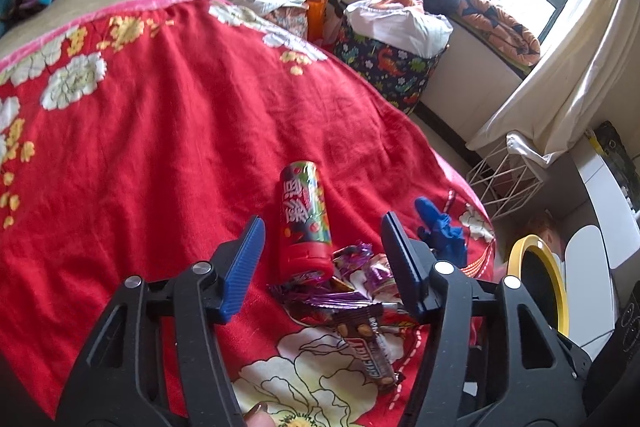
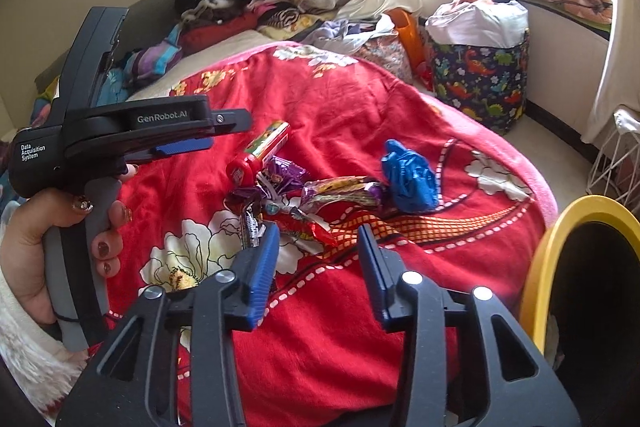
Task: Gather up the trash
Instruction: 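Grasp the red-green candy tube upright with the left tool, then grasp the red printed snack bag with the right tool while the left tool holds the tube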
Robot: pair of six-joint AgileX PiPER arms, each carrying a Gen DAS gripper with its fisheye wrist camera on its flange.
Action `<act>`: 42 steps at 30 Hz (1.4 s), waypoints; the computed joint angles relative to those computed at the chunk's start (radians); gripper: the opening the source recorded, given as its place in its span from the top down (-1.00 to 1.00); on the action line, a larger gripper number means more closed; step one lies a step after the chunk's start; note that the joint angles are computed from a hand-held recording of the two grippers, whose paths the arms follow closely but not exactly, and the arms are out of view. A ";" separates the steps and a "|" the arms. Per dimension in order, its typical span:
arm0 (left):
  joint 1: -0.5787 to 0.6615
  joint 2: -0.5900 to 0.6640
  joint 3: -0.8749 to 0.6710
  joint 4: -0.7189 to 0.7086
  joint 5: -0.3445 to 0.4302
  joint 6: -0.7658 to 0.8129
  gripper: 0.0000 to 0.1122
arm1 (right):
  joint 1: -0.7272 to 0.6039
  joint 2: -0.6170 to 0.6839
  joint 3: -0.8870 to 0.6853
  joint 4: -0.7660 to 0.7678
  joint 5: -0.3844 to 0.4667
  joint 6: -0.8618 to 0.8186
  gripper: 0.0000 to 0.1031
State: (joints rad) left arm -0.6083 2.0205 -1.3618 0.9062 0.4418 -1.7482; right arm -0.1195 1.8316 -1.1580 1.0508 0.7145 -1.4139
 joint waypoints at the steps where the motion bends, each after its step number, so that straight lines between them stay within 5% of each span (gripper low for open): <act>1: 0.005 0.005 0.003 -0.006 -0.012 0.001 0.10 | 0.010 0.010 -0.008 -0.007 -0.002 0.005 0.34; 12: 0.045 0.052 -0.022 -0.084 -0.062 0.068 0.17 | 0.081 0.116 -0.086 -0.075 -0.041 0.063 0.41; 17: 0.063 0.080 -0.051 -0.154 -0.075 0.129 0.23 | 0.094 0.152 -0.111 -0.091 -0.047 0.082 0.73; 27: 0.121 0.142 -0.126 -0.498 -0.104 0.425 0.47 | 0.065 0.141 -0.090 -0.060 -0.045 0.063 0.78; 42: 0.090 0.025 -0.011 -0.126 -0.167 0.041 0.52 | -0.001 0.060 -0.011 -0.003 -0.082 0.016 0.82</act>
State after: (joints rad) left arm -0.5183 2.0457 -1.3729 0.7799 0.2753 -1.7071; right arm -0.1202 1.8913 -1.1694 1.0483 0.6320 -1.3975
